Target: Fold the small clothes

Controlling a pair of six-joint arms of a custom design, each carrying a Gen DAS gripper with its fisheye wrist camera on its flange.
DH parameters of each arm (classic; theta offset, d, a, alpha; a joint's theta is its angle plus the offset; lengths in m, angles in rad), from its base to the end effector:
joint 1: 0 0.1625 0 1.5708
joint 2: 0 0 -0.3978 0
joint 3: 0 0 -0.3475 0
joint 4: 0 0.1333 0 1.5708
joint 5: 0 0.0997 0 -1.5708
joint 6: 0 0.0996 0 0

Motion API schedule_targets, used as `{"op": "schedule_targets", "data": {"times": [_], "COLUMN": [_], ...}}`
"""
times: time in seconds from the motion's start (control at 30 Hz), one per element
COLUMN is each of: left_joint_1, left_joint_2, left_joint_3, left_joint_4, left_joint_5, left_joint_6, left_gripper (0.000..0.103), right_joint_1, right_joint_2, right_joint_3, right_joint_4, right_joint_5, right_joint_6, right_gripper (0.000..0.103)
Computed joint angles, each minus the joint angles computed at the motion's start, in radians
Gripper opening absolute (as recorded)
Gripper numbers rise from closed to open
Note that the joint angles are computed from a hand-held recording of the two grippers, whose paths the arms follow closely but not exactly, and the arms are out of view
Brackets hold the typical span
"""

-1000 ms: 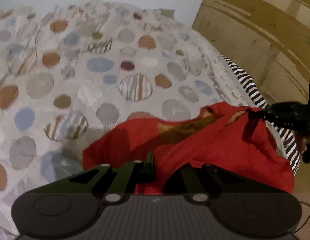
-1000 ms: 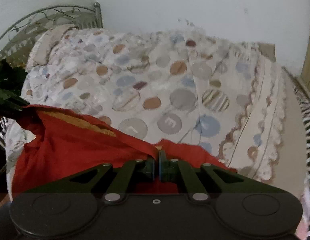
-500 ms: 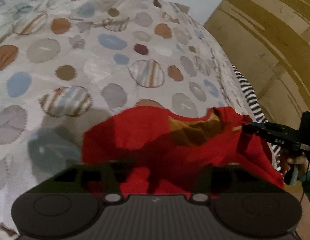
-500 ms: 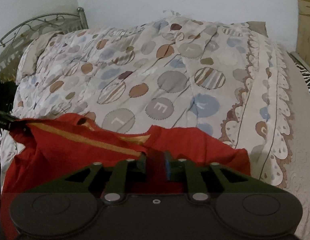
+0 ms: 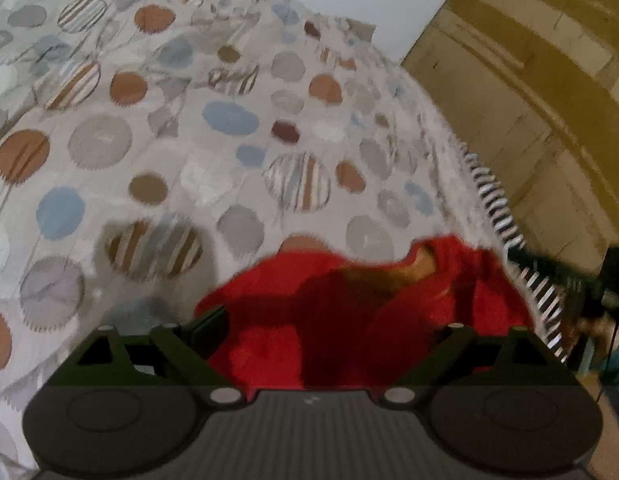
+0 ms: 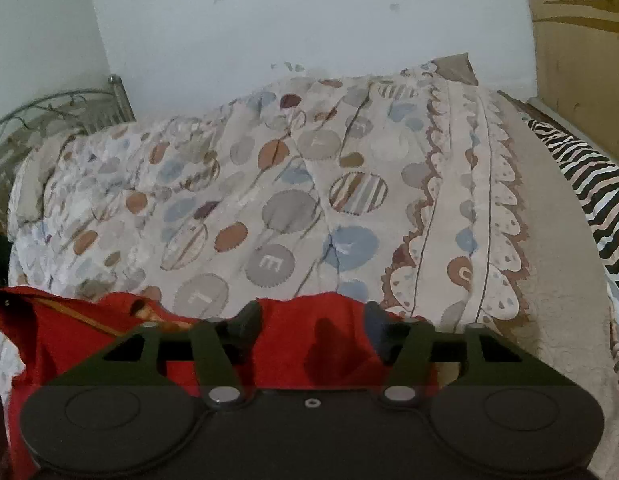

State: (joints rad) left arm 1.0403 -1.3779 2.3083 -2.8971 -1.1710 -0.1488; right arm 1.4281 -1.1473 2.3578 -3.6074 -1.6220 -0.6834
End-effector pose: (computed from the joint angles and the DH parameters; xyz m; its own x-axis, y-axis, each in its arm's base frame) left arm -0.0597 -0.4418 0.2281 -0.9301 0.2149 -0.2980 0.3326 0.8369 -0.4346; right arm 0.0662 -0.4406 0.2059 -0.8233 -0.2846 0.4912 -0.5461 0.6334 -0.5483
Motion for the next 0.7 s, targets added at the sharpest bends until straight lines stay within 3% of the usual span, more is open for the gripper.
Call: {"op": "schedule_targets", "data": {"times": [0.07,0.17,0.23,0.3,0.47,0.57,0.7], "left_joint_1": [0.014,0.005,-0.019,-0.058,-0.18,-0.241,-0.288], "left_joint_2": [0.001,0.002,-0.001,-0.003,0.02,0.08,0.2], "left_joint_3": [-0.03,-0.031,0.001,0.059,0.263,0.372,0.404], "left_joint_4": [-0.011,-0.08,-0.143,-0.218,-0.392,-0.532,-0.609], "left_joint_5": [-0.034,-0.003,0.045,0.11,0.251,0.265,0.331], "left_joint_6": [-0.026,-0.047,-0.033,-0.01,0.076,0.119,0.112], "left_gripper": [0.097,0.097,0.101,0.102,0.102,0.102,0.102], "right_joint_1": [-0.012,-0.039,-0.035,-0.018,0.012,-0.005,-0.014], "right_joint_2": [-0.028,-0.085,-0.107,-0.1,0.022,0.097,0.248], "right_joint_3": [0.026,0.077,0.106,0.138,0.21,0.249,0.274], "right_joint_4": [0.014,0.079,0.117,0.098,-0.125,-0.268,-0.523], "right_joint_5": [0.047,0.14,0.148,0.112,0.025,0.032,0.016], "right_joint_6": [-0.023,-0.105,-0.179,-0.275,-0.448,-0.527,-0.649], "right_gripper": [0.081,0.093,0.1,0.1,0.101,0.102,0.098]}}
